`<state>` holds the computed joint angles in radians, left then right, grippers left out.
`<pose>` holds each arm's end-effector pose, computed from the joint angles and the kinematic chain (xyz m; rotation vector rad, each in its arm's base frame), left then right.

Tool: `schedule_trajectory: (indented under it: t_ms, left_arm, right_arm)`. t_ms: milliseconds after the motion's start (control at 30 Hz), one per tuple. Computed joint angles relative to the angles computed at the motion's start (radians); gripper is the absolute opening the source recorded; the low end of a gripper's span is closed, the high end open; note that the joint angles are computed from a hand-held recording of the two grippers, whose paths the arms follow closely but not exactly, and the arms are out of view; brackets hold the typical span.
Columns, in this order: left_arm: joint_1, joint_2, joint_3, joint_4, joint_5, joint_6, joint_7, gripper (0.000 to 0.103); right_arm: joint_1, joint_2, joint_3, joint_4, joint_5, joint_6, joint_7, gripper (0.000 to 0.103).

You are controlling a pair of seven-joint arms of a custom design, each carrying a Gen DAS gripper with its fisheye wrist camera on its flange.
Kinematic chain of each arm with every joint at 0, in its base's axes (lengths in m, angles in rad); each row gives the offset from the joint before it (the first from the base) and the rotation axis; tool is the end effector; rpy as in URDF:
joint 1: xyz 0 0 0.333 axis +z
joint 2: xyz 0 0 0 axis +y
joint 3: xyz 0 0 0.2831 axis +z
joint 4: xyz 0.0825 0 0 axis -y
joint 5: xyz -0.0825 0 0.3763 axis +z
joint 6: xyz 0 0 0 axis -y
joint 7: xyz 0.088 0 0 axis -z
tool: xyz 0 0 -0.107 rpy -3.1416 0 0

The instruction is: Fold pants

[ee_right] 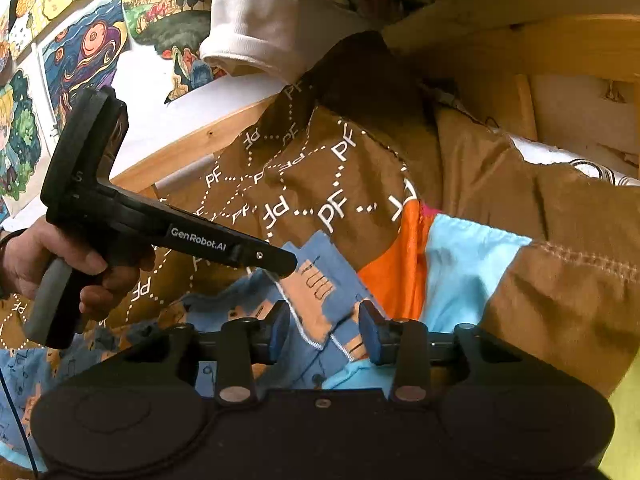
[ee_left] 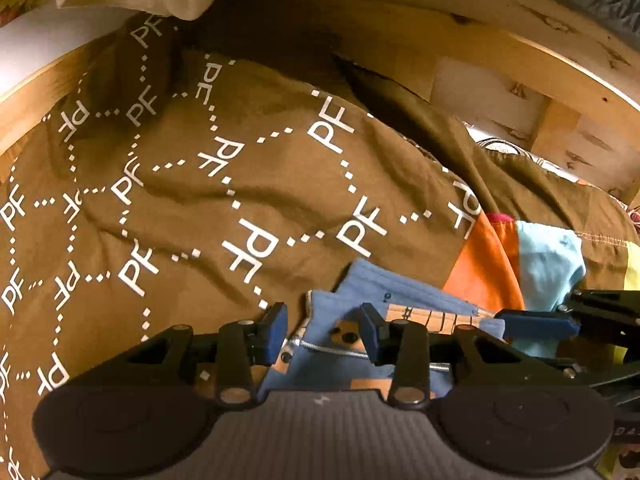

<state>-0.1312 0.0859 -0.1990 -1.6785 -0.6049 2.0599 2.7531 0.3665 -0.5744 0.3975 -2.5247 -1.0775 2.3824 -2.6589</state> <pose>0.5671 -0.2219 0.5506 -0.3959 2.8926 -0.9856 0.3110 0.2948 0.4802 -1.0080 1.9081 -0.8691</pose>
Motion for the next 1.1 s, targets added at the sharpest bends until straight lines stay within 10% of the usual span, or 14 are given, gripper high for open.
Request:
schedule_trajectory:
  t_ms: [300, 800, 967, 1100]
  left_arm:
    - [-0.012, -0.008, -0.008, -0.006, 0.046, 0.013, 0.008, 0.01]
    - [-0.07, -0.132, -0.011, -0.172, -0.067, 0.179, 0.218, 0.014]
    - [-0.063, -0.153, 0.027, -0.18, -0.19, 0.163, 0.259, 0.033]
    - [-0.022, -0.224, 0.077, -0.241, -0.275, 0.163, 0.26, 0.045]
  right_arm:
    - [0.002, 0.016, -0.006, 0.01, 0.007, -0.01, -0.019, 0.018]
    - [0.056, 0.013, 0.006, 0.028, 0.072, -0.168, -0.071, 0.009]
    - [0.058, 0.035, 0.044, 0.058, 0.048, -0.271, -0.107, 0.052]
    - [0.079, 0.067, 0.059, 0.081, -0.063, -0.314, -0.144, 0.057]
